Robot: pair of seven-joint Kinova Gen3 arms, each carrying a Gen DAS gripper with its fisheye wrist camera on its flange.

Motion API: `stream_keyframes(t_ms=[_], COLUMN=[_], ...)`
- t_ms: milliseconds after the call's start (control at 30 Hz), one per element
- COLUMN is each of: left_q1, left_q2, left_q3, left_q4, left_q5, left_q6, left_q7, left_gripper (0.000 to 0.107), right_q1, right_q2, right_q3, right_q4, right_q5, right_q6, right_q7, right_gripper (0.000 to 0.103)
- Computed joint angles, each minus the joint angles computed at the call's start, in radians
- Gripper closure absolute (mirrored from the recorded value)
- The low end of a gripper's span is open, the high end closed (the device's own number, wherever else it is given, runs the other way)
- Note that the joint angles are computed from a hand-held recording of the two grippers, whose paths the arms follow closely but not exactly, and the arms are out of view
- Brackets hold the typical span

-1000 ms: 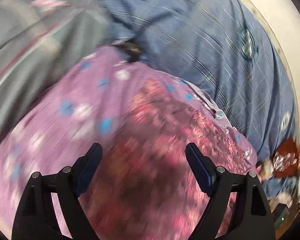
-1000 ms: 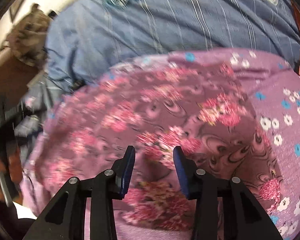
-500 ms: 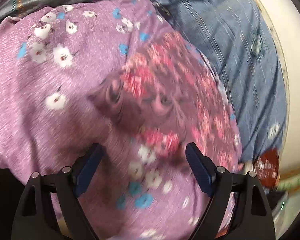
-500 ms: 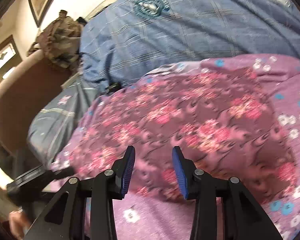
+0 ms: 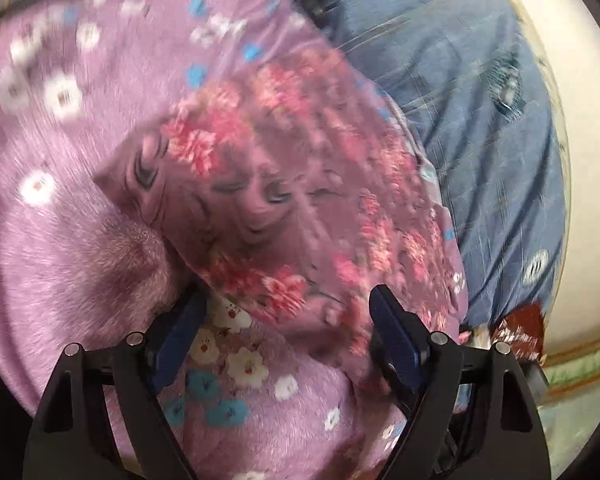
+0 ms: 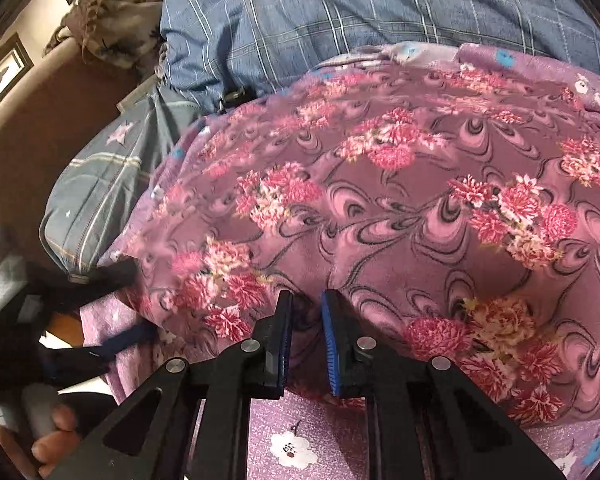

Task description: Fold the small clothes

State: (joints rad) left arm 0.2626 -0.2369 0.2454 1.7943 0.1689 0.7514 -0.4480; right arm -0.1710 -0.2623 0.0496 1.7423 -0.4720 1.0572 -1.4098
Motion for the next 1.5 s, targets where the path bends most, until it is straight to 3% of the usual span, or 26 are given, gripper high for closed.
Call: stream_keyframes(t_ms=[67, 233, 300, 400, 500, 667, 733, 767, 800, 833, 867, 1067, 1167, 1267, 1333, 1500], left_q1=[-0.023, -0.023, -0.043, -0.075, -0.099, 0.07, 0.12, 0.125, 0.112, 0.085, 0.063, 0.143, 0.236, 0.249, 0.301, 0.473], left_q2=[-0.008, 0.018, 0.013, 0.014, 0.032, 0.042, 0.048, 0.055, 0.066, 0.08, 0.097, 0.203, 0.284, 0.381, 0.452, 0.641], left_q3=[0.019, -0.012, 0.012, 0.059, 0.107, -0.08, -0.116, -0.107, -0.079, -0.032, 0.014, 0.123, 0.14, 0.265, 0.299, 0.288], left_q4=[0.006, 0.028, 0.04, 0.033, 0.021, 0.075, 0.042, 0.01, -0.026, -0.063, -0.105, -0.365, -0.504, -0.643, -0.736, -0.967], left_q5=[-0.013, 0.017, -0.014, -0.106, -0.185, -0.134, -0.198, -0.239, -0.279, -0.32, -0.361, -0.605, -0.727, -0.836, -0.878, -0.889], left_q6=[-0.035, -0.143, -0.19, -0.225, -0.212, -0.27, -0.229, -0.188, -0.148, -0.107, -0.066, 0.162, 0.263, 0.327, 0.356, 0.417], left_q7=[0.005, 0.036, 0.084, 0.143, 0.189, 0.209, 0.243, 0.258, 0.257, 0.24, 0.219, 0.17, 0.115, 0.037, -0.025, -0.186], left_gripper=[0.024, 0.024, 0.028, 0.047, 0.05, 0.048, 0.051, 0.061, 0.068, 0.084, 0.088, 0.092, 0.092, 0.096, 0.096, 0.096], right_q1=[-0.001, 0.031, 0.04, 0.043, 0.043, 0.054, 0.045, 0.055, 0.067, 0.079, 0.093, 0.17, 0.21, 0.262, 0.297, 0.385], right_q2=[-0.027, -0.034, -0.03, -0.035, -0.027, 0.026, 0.025, 0.018, 0.011, 0.006, 0.001, -0.025, -0.018, -0.009, 0.009, 0.066], right_q3=[0.032, 0.1, 0.108, 0.103, 0.072, 0.024, 0.062, 0.078, 0.082, 0.089, 0.108, 0.234, 0.309, 0.388, 0.44, 0.542], right_q4=[0.015, 0.018, 0.012, 0.015, 0.021, -0.01, -0.015, -0.009, -0.006, -0.005, -0.005, -0.002, -0.012, -0.014, -0.018, -0.023], right_q5=[-0.035, -0.077, -0.086, -0.093, -0.087, -0.027, -0.067, -0.085, -0.086, -0.087, -0.097, -0.175, -0.222, -0.279, -0.327, -0.452], right_q6=[-0.014, 0.002, 0.009, 0.003, -0.027, 0.001, 0.025, 0.023, 0.018, 0.013, 0.01, -0.01, 0.005, 0.009, 0.024, 0.091], right_q7=[0.031, 0.038, 0.044, 0.058, 0.039, -0.017, 0.02, 0.028, 0.023, 0.015, 0.01, 0.001, 0.004, 0.011, 0.019, 0.058], right_gripper=[0.084, 0.084, 0.084, 0.084, 0.084, 0.087, 0.084, 0.084, 0.083, 0.083, 0.083, 0.083, 0.083, 0.083, 0.083, 0.083])
